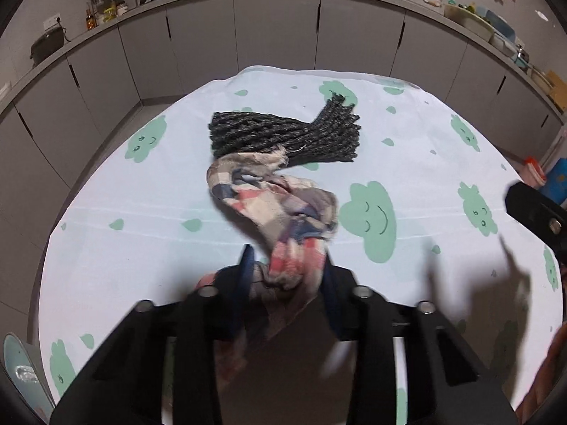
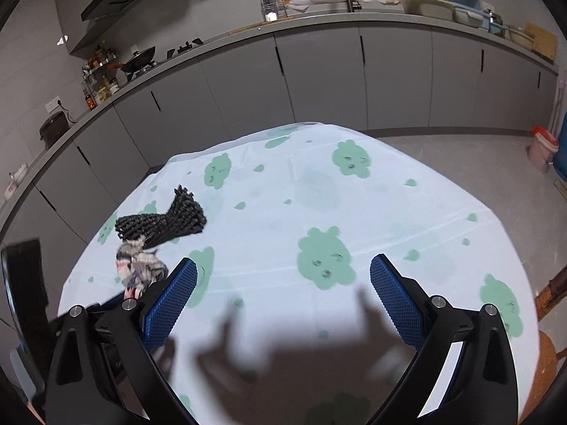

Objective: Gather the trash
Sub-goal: 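Grasp the checkered rag with the left tool while the right tool grasps the black glove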

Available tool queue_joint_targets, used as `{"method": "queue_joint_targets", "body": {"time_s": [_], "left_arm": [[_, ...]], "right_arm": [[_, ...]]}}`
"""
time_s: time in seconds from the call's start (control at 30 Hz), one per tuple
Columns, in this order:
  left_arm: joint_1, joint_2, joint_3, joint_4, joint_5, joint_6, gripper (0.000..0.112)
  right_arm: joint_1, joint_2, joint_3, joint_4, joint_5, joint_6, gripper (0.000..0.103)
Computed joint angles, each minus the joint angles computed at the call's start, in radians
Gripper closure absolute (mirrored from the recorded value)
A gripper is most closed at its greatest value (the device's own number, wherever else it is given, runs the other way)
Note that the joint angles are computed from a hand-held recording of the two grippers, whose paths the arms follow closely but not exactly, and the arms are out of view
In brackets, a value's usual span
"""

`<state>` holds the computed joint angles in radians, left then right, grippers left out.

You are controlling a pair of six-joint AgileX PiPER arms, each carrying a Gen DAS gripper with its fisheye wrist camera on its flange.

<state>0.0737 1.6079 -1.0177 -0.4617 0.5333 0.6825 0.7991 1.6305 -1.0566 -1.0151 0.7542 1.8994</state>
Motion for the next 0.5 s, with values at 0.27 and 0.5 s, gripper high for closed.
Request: {"method": "queue_joint_targets", "body": {"time_s": [0.27, 0.5], "left_arm": [[0.23, -0.051, -0.018, -0.195, 0.152, 0.213, 0.099], [0.388, -0.041, -0.11, -0.212, 0.174, 0.227, 0.099]], "right_arm": [[-0.064, 0.155, -0.207, 0.1, -0.107, -0.12, 0.017], [-0.07, 0.374, -0.564, 0.317, -0.066, -0.276, 0.017]]}}
